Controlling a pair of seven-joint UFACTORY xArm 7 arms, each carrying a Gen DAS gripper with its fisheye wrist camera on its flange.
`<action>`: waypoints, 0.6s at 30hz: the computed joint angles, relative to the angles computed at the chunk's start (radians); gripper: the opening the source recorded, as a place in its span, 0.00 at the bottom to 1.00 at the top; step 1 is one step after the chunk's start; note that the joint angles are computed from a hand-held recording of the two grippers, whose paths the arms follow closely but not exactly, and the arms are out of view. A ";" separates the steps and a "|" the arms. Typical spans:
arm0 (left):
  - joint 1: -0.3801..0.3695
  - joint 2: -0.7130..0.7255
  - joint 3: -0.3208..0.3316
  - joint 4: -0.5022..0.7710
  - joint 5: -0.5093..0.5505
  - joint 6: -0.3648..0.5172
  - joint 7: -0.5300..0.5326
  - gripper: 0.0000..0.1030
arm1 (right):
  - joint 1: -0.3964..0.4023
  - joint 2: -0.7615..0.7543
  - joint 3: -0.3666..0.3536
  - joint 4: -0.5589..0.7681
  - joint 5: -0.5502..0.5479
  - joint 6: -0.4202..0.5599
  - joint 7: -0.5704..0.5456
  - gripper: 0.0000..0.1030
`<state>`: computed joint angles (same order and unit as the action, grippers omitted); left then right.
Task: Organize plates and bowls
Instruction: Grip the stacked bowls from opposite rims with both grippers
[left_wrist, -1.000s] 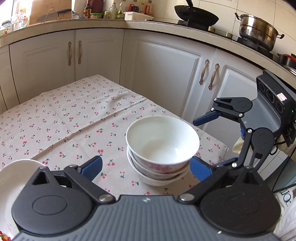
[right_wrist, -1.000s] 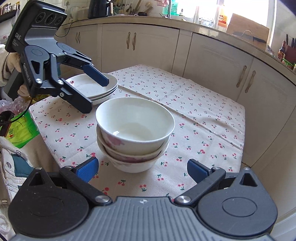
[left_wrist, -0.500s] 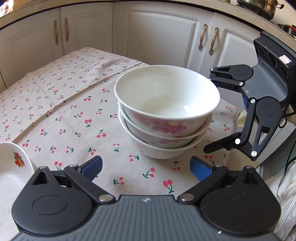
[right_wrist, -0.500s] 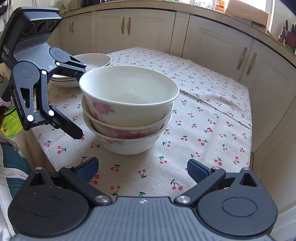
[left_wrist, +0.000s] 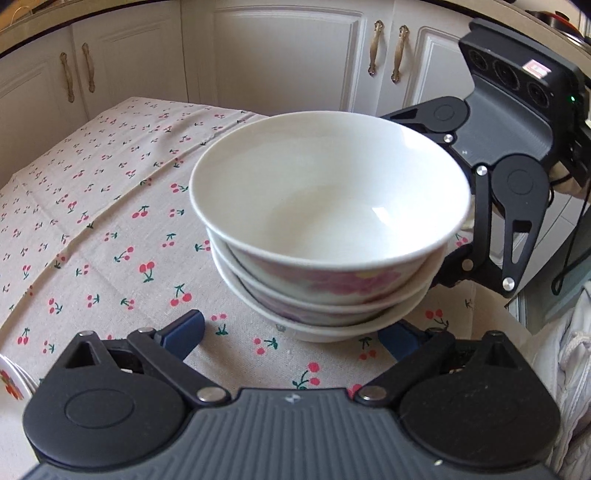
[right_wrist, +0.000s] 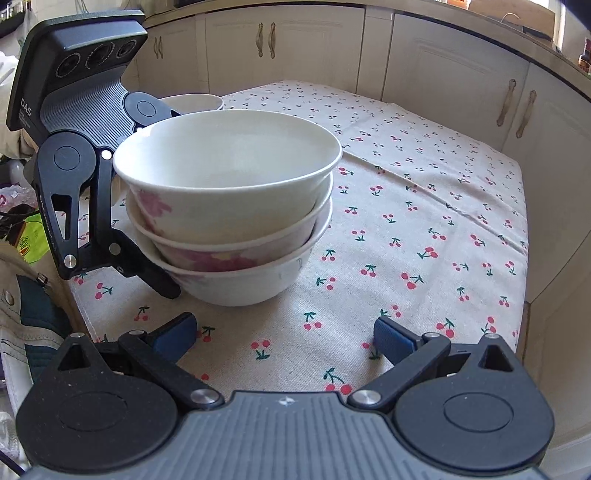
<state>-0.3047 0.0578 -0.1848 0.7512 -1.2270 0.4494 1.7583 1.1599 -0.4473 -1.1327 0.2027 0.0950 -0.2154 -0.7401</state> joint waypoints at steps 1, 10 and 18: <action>0.001 0.002 0.001 0.002 0.010 0.004 0.004 0.96 | 0.023 -0.001 -0.025 0.012 -0.007 0.009 -0.010 1.00; 0.042 0.025 0.020 0.057 0.099 0.175 -0.063 0.90 | 0.117 -0.061 -0.124 0.118 0.044 0.183 -0.169 1.00; 0.056 0.022 0.016 0.077 0.165 0.216 -0.049 0.86 | 0.091 -0.067 -0.069 0.170 0.112 0.299 -0.260 0.98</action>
<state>-0.2486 0.0797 -0.1683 0.8277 -1.0623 0.6657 1.7096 1.2509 -0.5142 -1.2016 0.3729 0.2070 0.0834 -1.0003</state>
